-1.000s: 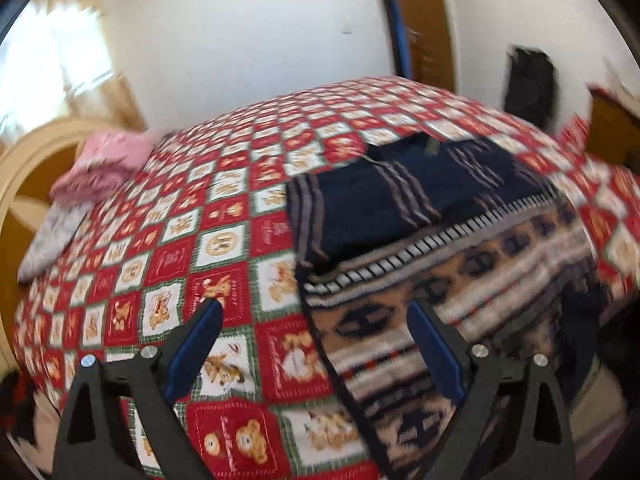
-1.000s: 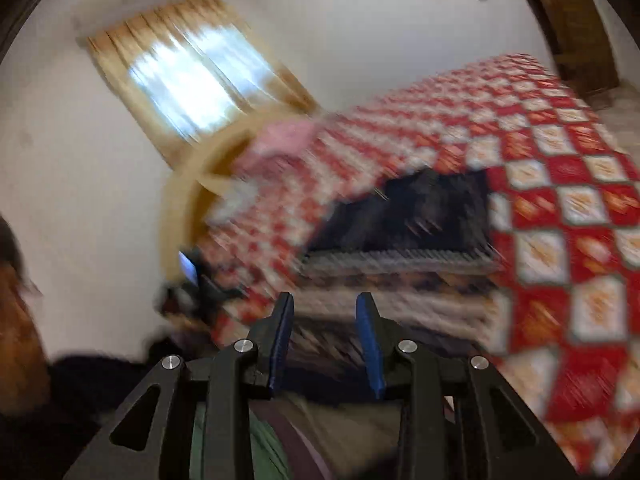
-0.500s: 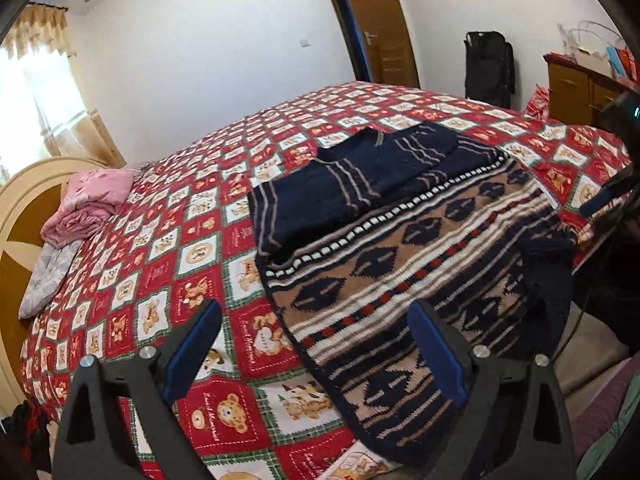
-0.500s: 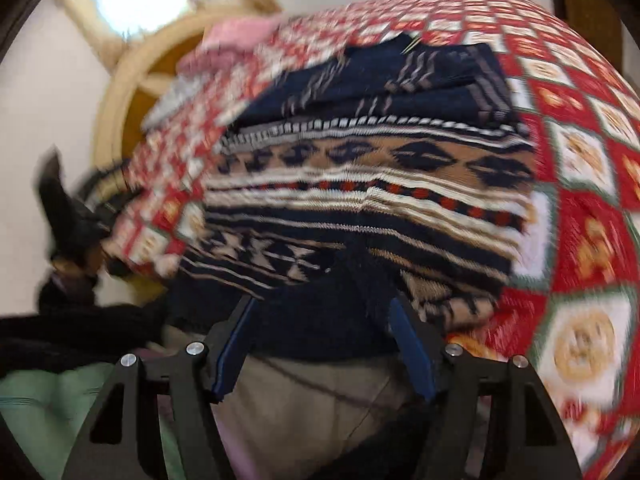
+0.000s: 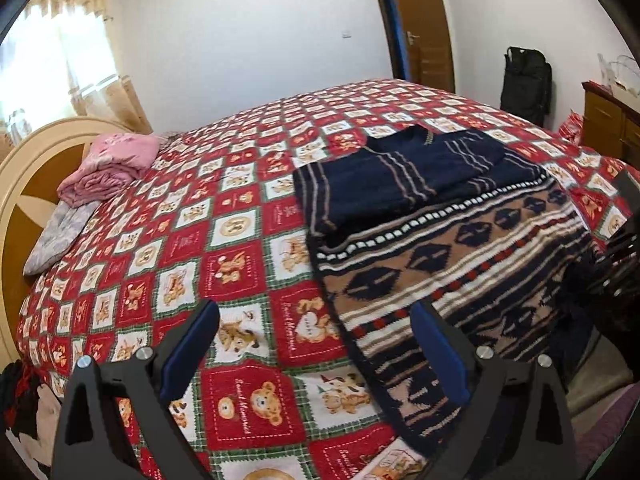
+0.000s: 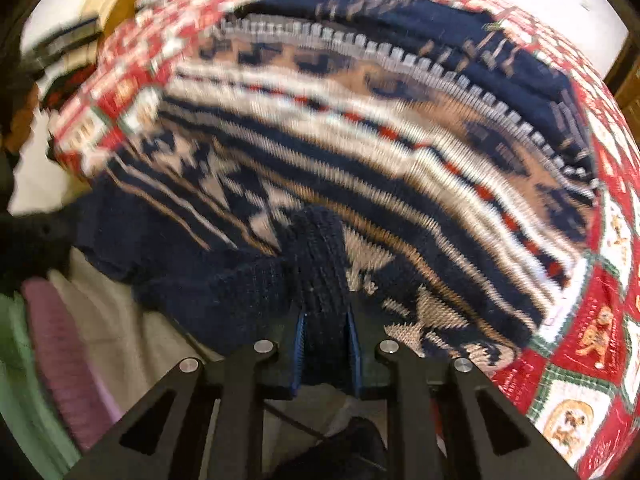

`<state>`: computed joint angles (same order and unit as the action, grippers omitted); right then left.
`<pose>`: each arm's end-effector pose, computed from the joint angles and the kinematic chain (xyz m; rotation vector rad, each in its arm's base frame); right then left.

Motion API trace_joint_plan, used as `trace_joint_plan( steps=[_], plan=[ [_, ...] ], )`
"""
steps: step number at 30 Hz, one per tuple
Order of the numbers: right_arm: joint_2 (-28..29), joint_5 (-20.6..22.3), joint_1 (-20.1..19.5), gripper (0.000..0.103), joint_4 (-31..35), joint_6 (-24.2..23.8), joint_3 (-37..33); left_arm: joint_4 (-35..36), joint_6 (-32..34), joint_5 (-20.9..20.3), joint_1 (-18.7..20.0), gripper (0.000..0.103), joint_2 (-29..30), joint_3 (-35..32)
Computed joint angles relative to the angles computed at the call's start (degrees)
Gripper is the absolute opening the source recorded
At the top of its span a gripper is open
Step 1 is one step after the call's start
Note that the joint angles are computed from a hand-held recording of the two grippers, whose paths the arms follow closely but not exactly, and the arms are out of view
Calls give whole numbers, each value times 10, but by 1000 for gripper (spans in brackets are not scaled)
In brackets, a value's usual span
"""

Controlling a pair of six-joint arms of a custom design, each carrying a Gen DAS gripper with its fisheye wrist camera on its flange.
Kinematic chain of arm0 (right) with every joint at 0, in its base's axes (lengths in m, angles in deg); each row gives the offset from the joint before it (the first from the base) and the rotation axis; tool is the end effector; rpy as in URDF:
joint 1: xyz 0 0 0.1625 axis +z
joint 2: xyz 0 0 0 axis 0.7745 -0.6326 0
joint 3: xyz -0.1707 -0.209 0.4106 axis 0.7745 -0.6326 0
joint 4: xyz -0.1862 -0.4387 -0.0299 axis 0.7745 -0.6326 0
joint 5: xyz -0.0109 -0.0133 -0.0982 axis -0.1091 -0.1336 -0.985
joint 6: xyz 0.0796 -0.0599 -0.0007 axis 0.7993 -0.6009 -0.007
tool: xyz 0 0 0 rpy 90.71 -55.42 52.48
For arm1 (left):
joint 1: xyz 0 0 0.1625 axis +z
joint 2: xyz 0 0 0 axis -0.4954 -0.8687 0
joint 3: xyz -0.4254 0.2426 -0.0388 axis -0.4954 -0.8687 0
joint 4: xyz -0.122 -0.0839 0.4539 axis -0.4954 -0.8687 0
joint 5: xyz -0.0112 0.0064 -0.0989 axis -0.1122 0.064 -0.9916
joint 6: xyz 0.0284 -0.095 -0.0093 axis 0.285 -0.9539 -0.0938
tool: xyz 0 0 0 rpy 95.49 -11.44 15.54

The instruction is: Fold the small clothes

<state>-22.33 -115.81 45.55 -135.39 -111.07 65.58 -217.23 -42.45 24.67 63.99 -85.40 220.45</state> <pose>0.1432 -0.5096 0.2445 1.0827 -2.3759 0.0391 -0.2466 -0.4414 0.2429 0.5383 1.9999 -0.9086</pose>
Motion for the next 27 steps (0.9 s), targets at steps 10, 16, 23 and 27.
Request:
trace_joint_plan(
  steps=[10,16,23,27],
  plan=[
    [-16,253,-69,14,-28,213,-108,-38,53,-6,19,99,-3,1],
    [39,229,-119,12,-75,300,-114,-51,123,-56,28,99,-2,15],
    [-2,307,-147,12,-114,301,-65,-81,246,-162,1,99,-24,56],
    [-30,355,-143,42,-113,291,-46,-94,257,-221,6,99,11,54]
  ],
)
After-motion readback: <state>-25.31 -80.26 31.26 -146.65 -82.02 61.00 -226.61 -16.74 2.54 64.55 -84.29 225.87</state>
